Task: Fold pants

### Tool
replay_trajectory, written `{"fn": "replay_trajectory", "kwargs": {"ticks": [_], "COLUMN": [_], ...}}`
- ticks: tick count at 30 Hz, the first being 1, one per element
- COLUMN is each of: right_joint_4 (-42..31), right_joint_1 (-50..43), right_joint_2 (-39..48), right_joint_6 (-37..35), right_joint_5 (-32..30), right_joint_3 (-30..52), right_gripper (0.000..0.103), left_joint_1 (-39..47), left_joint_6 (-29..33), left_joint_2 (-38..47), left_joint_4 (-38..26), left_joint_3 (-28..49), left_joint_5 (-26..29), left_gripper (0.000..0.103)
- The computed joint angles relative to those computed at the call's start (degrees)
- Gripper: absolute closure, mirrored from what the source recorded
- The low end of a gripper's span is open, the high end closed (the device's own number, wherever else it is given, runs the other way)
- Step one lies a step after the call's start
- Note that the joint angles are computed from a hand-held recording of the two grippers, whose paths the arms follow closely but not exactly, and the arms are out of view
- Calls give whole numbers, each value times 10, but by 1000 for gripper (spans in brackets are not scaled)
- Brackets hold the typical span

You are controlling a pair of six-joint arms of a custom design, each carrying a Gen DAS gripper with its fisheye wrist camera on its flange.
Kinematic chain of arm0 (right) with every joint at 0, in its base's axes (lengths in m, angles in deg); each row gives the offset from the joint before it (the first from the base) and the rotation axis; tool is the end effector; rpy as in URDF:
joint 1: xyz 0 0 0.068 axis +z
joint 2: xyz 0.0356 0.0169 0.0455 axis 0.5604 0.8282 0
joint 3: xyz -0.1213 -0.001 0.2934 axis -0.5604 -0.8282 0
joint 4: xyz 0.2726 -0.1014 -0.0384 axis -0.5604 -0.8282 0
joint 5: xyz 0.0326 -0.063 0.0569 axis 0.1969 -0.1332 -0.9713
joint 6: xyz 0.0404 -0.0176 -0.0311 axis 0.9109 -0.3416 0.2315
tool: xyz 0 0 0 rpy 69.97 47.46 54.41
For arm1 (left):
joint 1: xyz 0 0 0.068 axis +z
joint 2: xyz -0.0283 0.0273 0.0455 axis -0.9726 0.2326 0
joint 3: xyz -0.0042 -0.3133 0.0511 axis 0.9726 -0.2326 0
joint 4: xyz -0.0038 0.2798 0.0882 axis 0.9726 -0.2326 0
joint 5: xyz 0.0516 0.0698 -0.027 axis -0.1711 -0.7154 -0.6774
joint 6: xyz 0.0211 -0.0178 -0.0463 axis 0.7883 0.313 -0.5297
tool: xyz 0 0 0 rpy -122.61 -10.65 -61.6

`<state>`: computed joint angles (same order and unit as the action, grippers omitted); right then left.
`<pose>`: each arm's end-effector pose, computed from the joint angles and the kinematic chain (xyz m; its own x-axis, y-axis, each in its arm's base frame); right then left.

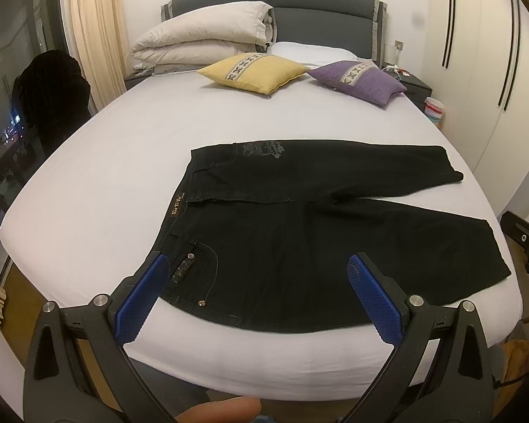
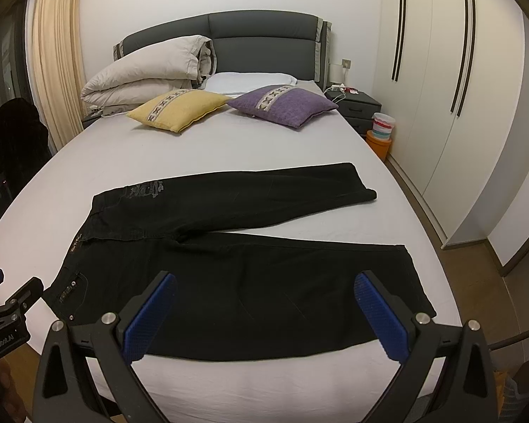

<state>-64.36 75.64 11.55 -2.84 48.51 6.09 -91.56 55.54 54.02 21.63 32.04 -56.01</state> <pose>0.2502 0.1942 0.2703 -0.6645 0.1275 -0.7363 0.1827 0.9832 0.0054 0.2332 -0.0549 0.2907 -0.7240 0.0175 -0.6896 -0.0090 0.9994 0.0349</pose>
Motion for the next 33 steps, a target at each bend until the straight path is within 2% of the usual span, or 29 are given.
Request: {"fn": "replay_trajectory", "kwargs": {"ticks": [33], "right_joint_4": [-3], "right_joint_1": [4], "right_joint_2": [7], "right_joint_6": [5], "right_joint_5": [2], "right_joint_3": [4], "right_gripper": [0], "left_joint_1": [5], "left_joint_6": [3], "left_joint_2": [3], "left_joint_4": [10], "left_joint_3": [-11], "left_joint_5": [2], "left_gripper": [0]}}
